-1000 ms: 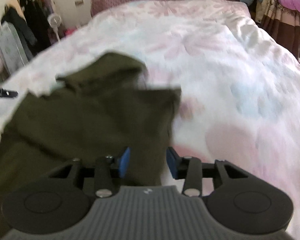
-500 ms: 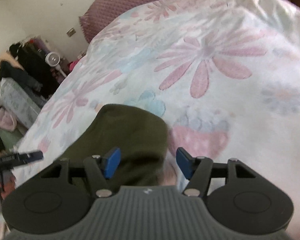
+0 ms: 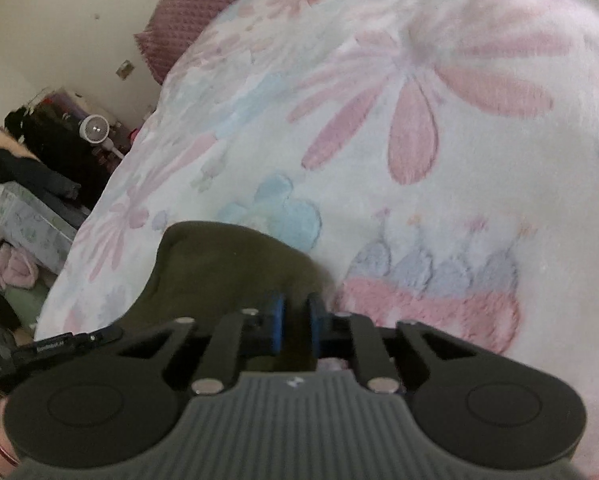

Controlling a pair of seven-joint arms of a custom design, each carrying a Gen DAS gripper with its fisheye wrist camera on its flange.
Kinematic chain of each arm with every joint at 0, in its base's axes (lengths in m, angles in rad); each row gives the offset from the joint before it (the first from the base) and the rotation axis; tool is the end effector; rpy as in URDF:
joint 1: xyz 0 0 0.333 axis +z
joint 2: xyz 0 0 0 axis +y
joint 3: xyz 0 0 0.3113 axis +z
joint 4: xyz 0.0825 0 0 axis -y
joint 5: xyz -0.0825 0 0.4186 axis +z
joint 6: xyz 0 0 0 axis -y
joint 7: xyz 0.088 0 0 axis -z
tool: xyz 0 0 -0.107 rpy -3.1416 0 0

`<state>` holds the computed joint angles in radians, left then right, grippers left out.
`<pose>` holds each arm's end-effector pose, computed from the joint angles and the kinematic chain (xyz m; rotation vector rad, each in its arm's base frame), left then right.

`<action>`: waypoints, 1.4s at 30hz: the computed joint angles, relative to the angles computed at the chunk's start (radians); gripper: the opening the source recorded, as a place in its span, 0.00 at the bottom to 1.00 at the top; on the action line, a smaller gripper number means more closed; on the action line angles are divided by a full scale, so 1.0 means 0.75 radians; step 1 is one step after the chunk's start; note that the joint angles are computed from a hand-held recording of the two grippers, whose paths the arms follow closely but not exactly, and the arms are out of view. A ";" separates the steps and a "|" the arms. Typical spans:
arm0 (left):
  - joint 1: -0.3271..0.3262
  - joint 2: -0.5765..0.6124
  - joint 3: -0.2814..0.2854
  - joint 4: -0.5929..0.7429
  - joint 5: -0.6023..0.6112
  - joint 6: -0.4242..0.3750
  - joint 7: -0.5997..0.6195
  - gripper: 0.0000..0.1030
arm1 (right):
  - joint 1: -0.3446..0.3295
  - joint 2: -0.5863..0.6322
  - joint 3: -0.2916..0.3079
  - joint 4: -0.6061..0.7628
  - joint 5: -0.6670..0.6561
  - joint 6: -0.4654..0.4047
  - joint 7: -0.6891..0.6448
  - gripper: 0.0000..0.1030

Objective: Fold small clothes

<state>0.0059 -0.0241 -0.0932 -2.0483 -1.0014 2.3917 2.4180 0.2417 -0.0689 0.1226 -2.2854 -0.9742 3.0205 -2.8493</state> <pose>0.6067 -0.0606 0.4722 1.6951 -2.2882 1.3065 0.5043 0.2588 0.4255 -1.1016 2.0150 -0.2873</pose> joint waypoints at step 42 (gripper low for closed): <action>0.216 -0.627 0.287 -0.513 -0.017 -0.794 -0.397 0.41 | -0.050 -0.928 0.775 -0.601 0.612 -0.021 0.824 0.65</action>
